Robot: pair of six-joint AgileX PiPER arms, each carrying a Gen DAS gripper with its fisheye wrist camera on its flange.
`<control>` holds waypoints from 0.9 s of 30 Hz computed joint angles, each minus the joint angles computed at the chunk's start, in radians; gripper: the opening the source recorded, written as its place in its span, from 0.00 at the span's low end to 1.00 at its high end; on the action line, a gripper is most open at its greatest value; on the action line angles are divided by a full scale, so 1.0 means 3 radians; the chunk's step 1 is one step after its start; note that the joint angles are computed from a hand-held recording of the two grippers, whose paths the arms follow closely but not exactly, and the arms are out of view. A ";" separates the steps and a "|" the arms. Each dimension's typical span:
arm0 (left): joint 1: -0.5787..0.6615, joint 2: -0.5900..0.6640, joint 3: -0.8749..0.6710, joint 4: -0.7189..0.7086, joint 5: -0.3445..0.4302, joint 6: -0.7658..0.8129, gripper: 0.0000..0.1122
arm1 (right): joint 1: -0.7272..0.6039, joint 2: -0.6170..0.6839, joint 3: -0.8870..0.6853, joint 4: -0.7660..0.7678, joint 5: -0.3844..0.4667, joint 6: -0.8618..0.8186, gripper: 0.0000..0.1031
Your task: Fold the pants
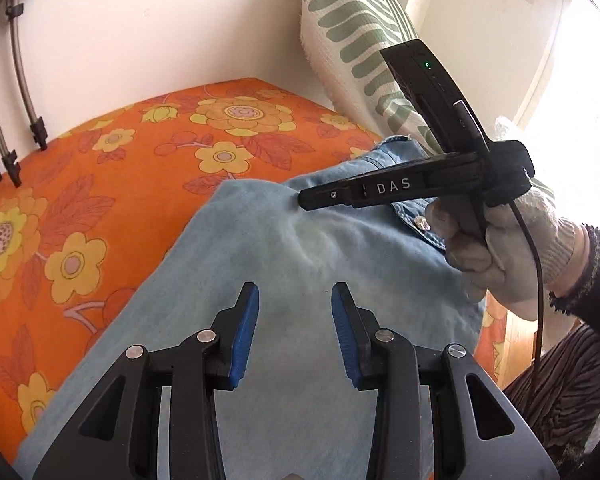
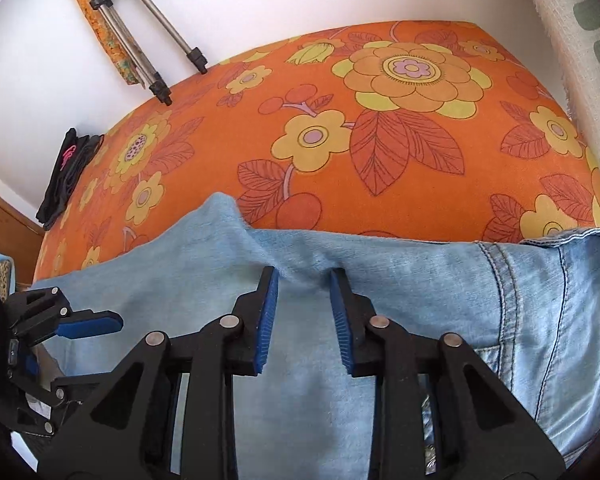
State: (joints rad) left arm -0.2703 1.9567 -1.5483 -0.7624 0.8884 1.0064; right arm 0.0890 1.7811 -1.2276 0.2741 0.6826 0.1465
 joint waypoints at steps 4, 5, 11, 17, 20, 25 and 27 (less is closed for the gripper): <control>-0.0122 0.0460 -0.0474 0.0285 0.0018 -0.0477 0.31 | -0.0088 0.0083 -0.0030 -0.0001 -0.0060 -0.0006 0.01; -0.0101 0.0473 -0.0450 0.0178 -0.0056 -0.0413 0.31 | -0.0101 0.0084 -0.0032 0.0023 -0.0049 -0.0074 0.00; -0.0077 0.0232 -0.0109 0.0380 -0.0274 -0.0380 0.30 | -0.0036 0.0068 -0.0107 -0.0214 0.0070 0.0152 0.00; 0.0463 -0.0330 0.0552 0.0379 -0.0304 -0.0191 0.30 | 0.0291 -0.0240 -0.0165 -0.0658 0.0184 0.0631 0.29; 0.0941 -0.0627 0.0786 0.0199 -0.0147 -0.0023 0.30 | 0.0561 -0.0405 -0.0305 -0.0814 0.0237 0.0812 0.41; 0.1855 -0.1166 0.1188 -0.0063 0.0093 0.0376 0.39 | 0.1091 -0.0426 -0.0713 -0.0901 0.0245 0.1029 0.48; 0.2246 -0.1311 0.1294 -0.0150 0.0214 0.0489 0.40 | 0.1293 -0.0330 -0.0940 -0.0852 0.0230 0.1069 0.49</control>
